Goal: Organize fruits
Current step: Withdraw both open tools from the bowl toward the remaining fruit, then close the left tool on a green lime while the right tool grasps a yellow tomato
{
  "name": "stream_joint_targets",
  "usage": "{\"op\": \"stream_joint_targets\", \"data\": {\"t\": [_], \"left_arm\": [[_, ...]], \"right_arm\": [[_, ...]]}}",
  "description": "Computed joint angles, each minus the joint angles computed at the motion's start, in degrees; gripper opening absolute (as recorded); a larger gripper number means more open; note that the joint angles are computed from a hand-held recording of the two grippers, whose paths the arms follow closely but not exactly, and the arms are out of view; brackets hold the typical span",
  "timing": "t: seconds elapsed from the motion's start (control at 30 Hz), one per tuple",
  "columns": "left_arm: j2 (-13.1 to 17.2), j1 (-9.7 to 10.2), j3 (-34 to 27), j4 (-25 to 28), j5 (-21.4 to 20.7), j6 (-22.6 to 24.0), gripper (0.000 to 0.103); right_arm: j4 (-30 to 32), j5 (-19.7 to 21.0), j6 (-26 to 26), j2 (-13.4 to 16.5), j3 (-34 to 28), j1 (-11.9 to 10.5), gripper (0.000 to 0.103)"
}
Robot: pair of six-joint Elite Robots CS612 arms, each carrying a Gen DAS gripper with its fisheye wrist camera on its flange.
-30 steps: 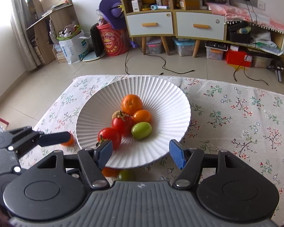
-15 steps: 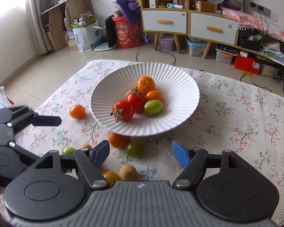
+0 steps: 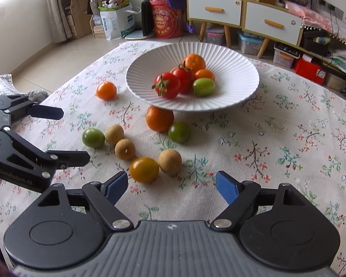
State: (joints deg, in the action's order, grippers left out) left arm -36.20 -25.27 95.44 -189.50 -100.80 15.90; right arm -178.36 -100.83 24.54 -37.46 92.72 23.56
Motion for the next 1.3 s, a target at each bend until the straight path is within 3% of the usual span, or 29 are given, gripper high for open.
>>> {"op": "stream_joint_targets", "data": {"t": [0.27,0.6,0.7,0.97,1.07,1.17,1.3], "left_arm": [[0.62,0.92,0.71,-0.62,-0.9,0.09,0.097],[2.63,1.66,0.05,-4.33,-2.94,-0.72,0.099],[3.58,1.81,-0.19,-7.22,-4.15,-0.65,0.099],[4.49,1.8,-1.28,-8.57,-4.98,-0.77,0.099],[4.72,1.75,-1.61,-8.84,-5.02,-0.89,0.099],[4.78,1.69,-1.81,-8.76,-5.01,-0.93,0.098],[4.83,1.73,-2.2,-8.49,-6.57,0.05,0.086]], "right_arm": [[2.95,-0.22,-0.26,0.9,-0.96,0.77,0.086],[-0.06,-3.55,-3.2,2.41,-1.79,1.7,0.102],[-1.61,-4.02,-3.57,2.84,-1.87,1.73,0.102],[-4.01,-5.19,-3.99,3.52,-2.07,2.02,0.101],[-5.05,-4.86,-4.63,3.58,-1.95,2.04,0.097],[-5.88,-4.47,-5.36,3.6,-1.95,2.06,0.086],[-6.33,-2.68,-6.39,3.49,-2.08,1.93,0.069]]}}
